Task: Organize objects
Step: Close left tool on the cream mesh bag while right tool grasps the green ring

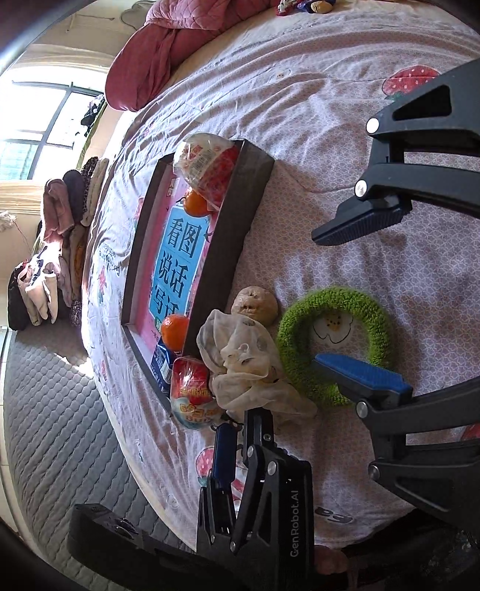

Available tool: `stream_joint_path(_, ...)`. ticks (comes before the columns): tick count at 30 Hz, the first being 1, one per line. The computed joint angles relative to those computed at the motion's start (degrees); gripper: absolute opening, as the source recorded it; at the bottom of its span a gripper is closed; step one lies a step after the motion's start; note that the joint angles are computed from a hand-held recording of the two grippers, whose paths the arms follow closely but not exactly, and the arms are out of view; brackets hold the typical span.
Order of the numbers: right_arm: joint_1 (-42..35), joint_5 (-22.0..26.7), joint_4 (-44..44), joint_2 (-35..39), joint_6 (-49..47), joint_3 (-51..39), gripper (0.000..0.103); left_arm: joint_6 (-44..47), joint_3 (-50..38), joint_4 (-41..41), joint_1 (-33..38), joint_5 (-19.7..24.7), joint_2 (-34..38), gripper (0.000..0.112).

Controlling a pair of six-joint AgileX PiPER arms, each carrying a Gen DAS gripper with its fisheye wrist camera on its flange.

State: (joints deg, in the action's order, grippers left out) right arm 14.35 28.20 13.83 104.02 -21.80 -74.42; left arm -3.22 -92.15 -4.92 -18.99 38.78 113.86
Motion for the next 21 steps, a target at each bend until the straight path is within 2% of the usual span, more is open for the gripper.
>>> stream_joint_path(13, -0.51, 1.77, 2.17, 1.46, -2.58, -1.03, 0.059, 0.97, 0.1, -1.62, 0.01, -0.73, 1.15, 0.056)
stream_joint_path(21, -1.18, 2.69, 5.16, 2.81, -4.97, -1.69, 0.046, 1.12, 0.39, -2.9, 0.08, -2.16, 1.82, 0.055)
